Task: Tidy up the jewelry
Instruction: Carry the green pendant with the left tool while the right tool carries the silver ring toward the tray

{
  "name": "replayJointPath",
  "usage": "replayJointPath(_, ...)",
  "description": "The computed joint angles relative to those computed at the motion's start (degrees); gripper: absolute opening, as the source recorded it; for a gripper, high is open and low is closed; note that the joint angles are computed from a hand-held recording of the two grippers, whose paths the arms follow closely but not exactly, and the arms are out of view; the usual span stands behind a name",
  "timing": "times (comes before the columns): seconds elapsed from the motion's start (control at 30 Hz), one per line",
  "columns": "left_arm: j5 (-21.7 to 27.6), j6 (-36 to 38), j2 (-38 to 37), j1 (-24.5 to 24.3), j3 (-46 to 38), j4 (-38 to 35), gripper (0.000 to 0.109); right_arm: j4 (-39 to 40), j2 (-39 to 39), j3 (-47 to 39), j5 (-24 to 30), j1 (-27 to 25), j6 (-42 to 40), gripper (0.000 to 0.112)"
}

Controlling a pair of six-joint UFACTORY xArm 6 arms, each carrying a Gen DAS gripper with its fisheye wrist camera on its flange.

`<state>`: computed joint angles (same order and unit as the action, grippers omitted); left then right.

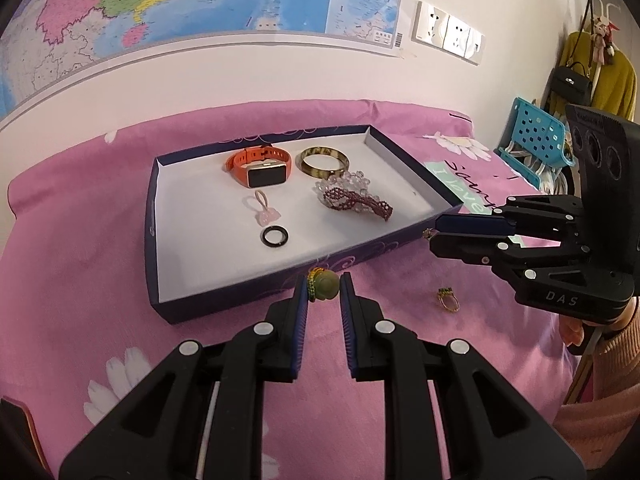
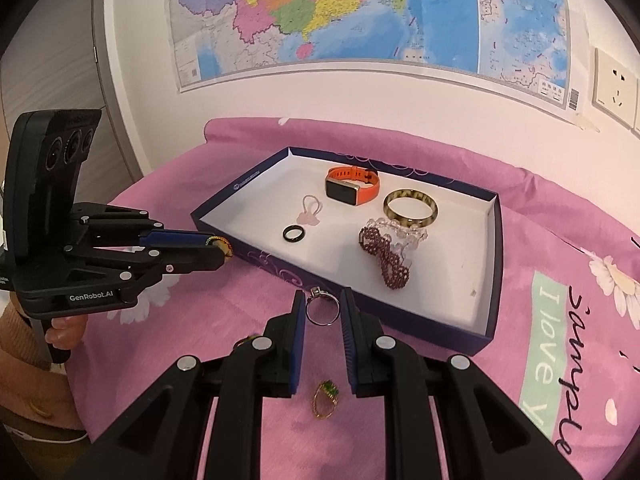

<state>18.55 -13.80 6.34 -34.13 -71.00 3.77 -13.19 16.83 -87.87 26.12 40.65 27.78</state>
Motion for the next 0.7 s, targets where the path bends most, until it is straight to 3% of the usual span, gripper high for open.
replayJointPath(0.7,4.5,0.1,8.8,1.9,-11.7,-1.7,0.017,2.5,9.6,-14.5,6.5,-2.0,-5.7,0.016)
